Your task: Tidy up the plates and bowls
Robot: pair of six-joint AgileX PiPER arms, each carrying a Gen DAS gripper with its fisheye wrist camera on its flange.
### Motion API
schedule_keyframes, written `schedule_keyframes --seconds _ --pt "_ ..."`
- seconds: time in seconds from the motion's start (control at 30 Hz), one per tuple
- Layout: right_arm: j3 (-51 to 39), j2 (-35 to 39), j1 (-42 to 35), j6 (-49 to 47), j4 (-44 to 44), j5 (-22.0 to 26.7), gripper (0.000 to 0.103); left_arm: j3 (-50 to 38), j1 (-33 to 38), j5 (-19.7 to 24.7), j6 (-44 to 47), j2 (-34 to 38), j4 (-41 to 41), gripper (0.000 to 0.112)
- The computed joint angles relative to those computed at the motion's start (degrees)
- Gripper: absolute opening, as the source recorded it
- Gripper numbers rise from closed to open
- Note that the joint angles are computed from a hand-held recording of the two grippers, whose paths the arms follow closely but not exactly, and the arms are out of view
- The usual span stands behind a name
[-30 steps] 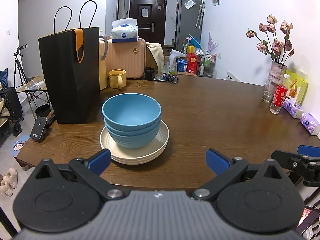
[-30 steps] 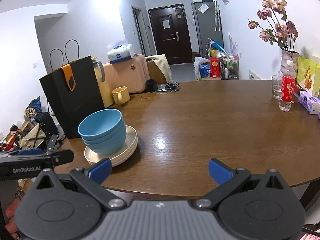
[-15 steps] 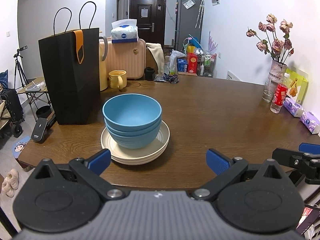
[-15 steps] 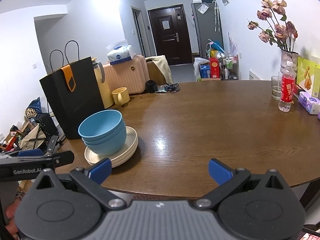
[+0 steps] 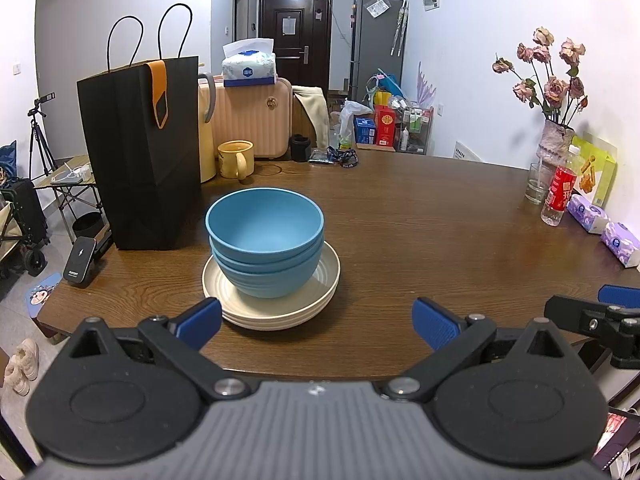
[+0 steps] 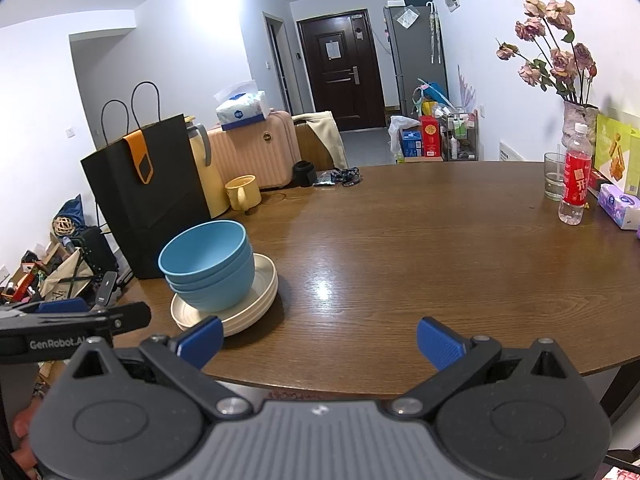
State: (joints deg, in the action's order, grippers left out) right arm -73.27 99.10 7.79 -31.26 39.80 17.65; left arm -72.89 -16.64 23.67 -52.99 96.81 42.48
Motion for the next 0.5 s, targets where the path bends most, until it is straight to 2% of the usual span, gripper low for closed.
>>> schedule_keyframes --seconds 0.5 --pt "-0.3 0.0 0.2 1.0 -0.9 0.2 0.103 0.0 0.1 -0.1 0.4 0.0 -0.4 0.103"
